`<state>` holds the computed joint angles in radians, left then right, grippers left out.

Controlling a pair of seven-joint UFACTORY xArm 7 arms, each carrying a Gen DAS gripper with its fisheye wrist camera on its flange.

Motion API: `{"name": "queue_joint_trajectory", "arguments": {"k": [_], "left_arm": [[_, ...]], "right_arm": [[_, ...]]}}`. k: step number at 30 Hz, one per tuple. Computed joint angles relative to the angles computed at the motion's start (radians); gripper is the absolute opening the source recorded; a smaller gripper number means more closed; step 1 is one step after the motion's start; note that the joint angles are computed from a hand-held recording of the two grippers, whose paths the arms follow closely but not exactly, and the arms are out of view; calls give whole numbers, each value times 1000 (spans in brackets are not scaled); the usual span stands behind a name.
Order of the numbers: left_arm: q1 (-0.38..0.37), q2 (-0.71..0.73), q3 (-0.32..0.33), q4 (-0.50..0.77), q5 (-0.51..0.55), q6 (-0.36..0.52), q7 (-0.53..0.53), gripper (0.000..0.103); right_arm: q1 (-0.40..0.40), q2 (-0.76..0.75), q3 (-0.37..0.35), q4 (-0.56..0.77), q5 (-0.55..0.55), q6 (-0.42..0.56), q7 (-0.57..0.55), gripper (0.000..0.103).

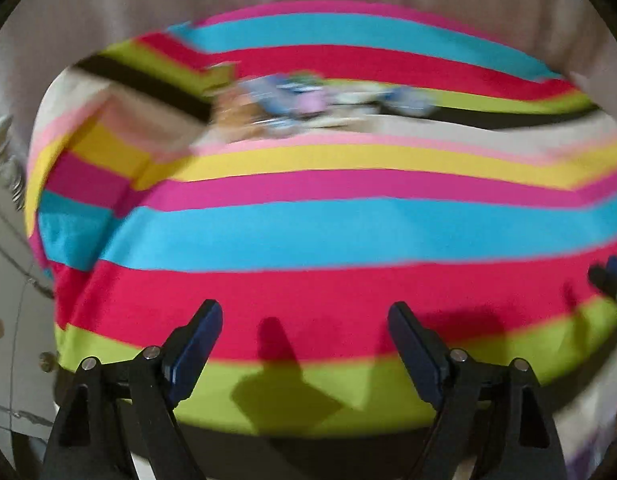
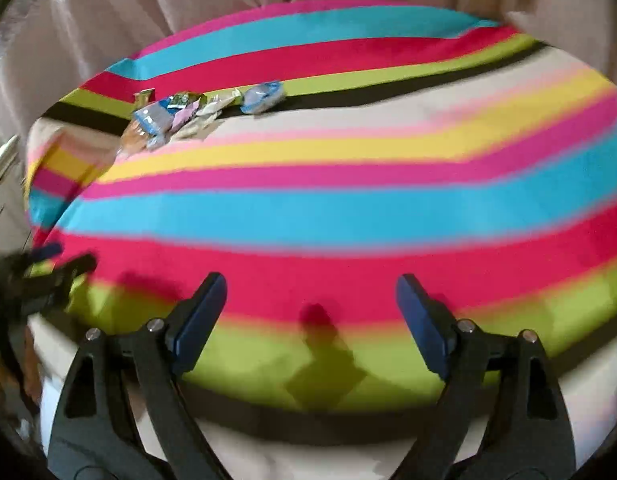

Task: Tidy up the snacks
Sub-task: 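Grasp orange-labelled bread bag with left tool while right tool grasps blue-trimmed bag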

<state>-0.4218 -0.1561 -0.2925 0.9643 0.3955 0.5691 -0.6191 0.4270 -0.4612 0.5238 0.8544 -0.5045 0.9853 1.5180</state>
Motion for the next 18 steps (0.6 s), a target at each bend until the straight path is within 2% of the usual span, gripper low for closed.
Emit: {"name": "queue_joint_trajectory", "arguments": {"k": [1,3,5,6,10,12,13,15,16,17,18], "left_arm": [[18,31,12,24,15,3,-6,86],[34,84,40,63,2,-10,7,86],[43,125,72,90,-67,-35,50,86],[47,148,83,110,-97,-46,71,86],[49,231,111,196,-103,-66,65,86],[46,283,119,264,-139,-57,86,86],[44,309,124,298,-149,-50,100,86],[24,372,140,382,-126,-27,105,86],[15,411,151,435,-112,-13,109,86],[8,450,160,489,-108,-3,117,86],[-1,486,171,540,-102,7,123,86]], "right_arm": [[-28,59,-29,17,-24,-61,-25,88],[-73,217,-90,105,-58,-121,-101,88],[-85,327,-147,183,-89,-158,-140,88],[-93,383,-174,230,-114,-179,-140,88],[-104,584,-278,425,-152,-272,-124,88],[-98,700,-314,565,-131,-249,-194,88],[-90,745,-325,626,-115,-213,-244,92],[-58,831,-350,750,-123,-109,-362,92],[-19,843,-388,762,-145,-92,-385,76],[-19,823,-385,732,-188,-117,-367,59],[4,797,-405,695,-214,-126,-336,58]]}}
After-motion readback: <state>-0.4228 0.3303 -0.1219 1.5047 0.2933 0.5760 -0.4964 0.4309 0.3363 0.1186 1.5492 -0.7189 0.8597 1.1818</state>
